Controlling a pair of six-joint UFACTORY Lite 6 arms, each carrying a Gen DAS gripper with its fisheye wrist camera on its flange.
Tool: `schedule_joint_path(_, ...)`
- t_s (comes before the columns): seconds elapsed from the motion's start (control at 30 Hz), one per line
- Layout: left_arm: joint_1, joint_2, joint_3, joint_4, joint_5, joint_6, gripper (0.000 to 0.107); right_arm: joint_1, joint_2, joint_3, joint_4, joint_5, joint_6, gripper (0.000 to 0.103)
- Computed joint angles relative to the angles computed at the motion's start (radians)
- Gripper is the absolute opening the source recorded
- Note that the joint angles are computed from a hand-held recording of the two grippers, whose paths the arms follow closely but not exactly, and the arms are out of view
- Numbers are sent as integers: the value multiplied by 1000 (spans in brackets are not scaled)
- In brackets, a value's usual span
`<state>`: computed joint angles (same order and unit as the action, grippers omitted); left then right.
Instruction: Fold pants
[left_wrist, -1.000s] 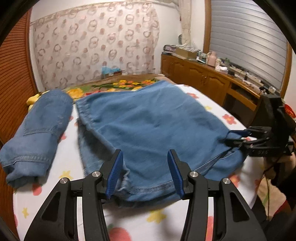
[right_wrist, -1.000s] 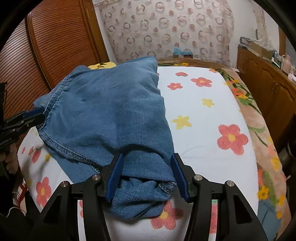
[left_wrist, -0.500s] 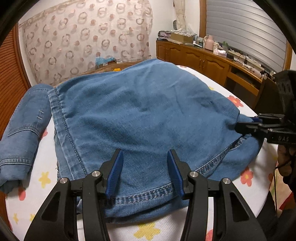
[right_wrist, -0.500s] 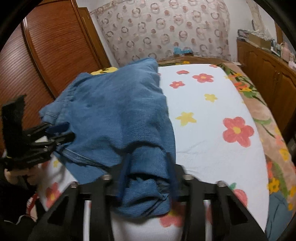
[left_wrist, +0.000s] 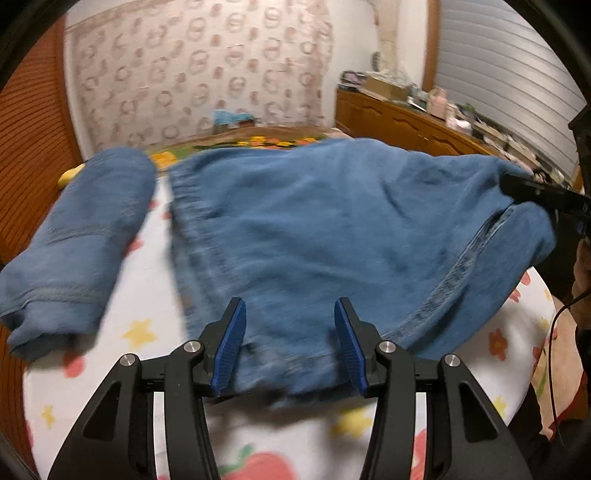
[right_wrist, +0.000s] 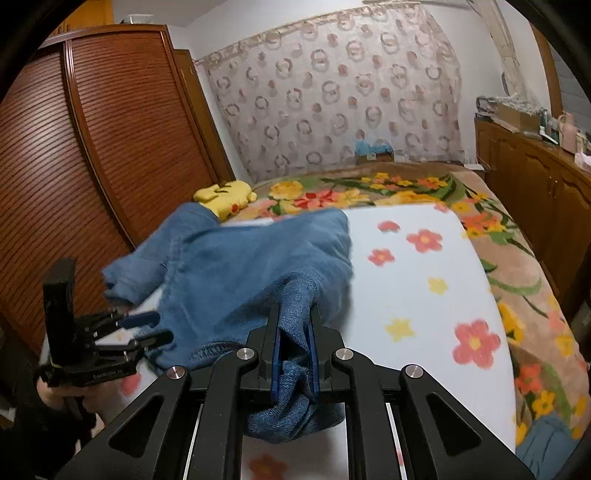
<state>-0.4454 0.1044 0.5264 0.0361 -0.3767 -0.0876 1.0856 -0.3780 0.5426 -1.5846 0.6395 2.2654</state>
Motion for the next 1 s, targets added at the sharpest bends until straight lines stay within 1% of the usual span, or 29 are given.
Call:
schedule_joint_path(0.1,84,-83,-69,106,-4,-70,51,3,71,105,-7,-3,-42,12)
schedule_joint_path(0.23,191,-212,-153,244,8,-162,51,12,214,258,-71,-23,-47,12)
schedule_joint_path(0.33,292,-305,-196,422,24,-289,51,12,354,410,-117,-68,-51,12)
schedule_joint_path(0.43,380,-370,-221,580,29,-403,51,17,501,561,-151,-127,-65,12)
schedule_joint_path(0.53,460,-407,-223,724,22,-516,51,14,614,667,-201,-246,-41,12)
schedule_joint_path(0.57,476,-410,-219,749,19,-538,51,19,649,694,-203,-268,-46,12)
schedule_joint_path(0.63,508,-412,-215,794,7,-571,51,31,700,726,-193,-304,-65,12)
schedule_joint_path(0.67,514,-415,-214,797,5,-575,51,34,717,726,-220,-323,-32,12)
schedule_joint_path(0.8,502,-394,-197,762,1,-557,51,35,769,702,-294,-365,62,12)
schedule_joint_path(0.83,490,-387,-193,742,1,-542,51,25,773,689,-335,-377,103,12)
schedule_joint_path(0.9,488,-403,-205,754,2,-550,51,21,776,657,-462,-391,245,12)
schedule_joint_path(0.97,466,-405,-204,737,8,-541,51,29,789,648,-518,-396,314,12)
schedule_joint_path(1.0,455,-397,-197,732,9,-540,51,28,783,638,-515,-401,305,12)
